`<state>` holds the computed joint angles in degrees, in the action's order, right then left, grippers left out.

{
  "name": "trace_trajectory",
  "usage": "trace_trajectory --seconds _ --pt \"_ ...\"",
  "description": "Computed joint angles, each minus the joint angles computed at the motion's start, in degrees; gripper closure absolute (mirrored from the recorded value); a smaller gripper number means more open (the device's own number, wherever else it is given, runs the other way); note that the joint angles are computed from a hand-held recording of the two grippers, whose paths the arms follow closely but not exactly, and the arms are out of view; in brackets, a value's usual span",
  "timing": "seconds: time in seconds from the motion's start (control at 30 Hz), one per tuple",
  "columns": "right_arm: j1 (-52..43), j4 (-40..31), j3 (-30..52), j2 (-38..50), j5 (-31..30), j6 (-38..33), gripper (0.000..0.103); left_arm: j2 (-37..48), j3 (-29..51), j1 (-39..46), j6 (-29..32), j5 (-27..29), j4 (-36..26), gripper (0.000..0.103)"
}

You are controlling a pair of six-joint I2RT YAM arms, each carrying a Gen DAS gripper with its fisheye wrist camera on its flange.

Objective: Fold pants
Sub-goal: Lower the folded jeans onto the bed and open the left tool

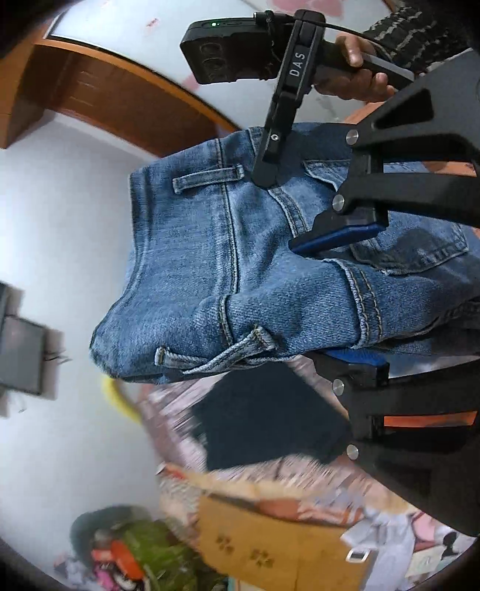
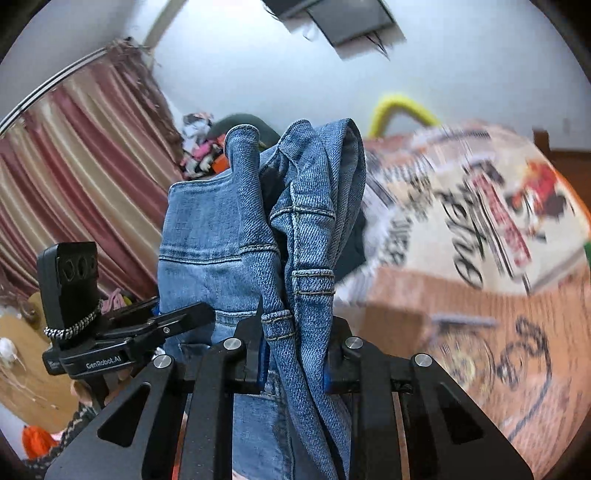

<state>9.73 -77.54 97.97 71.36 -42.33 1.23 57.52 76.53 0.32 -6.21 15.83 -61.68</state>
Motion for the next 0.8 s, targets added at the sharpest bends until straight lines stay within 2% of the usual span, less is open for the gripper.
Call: trace_trajectory --seconds 0.17,0.3,0.5,0.6,0.8 --pt "9.1 7.6 5.2 3.7 5.5 7.5 0.084 2.4 4.2 10.3 4.4 5.5 1.7 0.058" --pt "13.6 13.5 6.0 7.4 9.2 11.1 0.084 7.1 6.1 15.9 6.8 7.6 4.7 0.058" --pt "19.1 20.6 6.8 16.4 14.0 13.9 0.084 15.7 3.1 20.6 8.6 7.1 13.6 0.058" --pt "21.1 23.0 8.3 22.3 16.6 13.9 0.084 22.6 2.7 21.8 9.1 5.8 18.8 0.059" --pt "22.9 24.3 15.5 36.7 21.7 14.0 0.084 40.4 9.7 22.0 8.6 3.2 23.2 0.059"
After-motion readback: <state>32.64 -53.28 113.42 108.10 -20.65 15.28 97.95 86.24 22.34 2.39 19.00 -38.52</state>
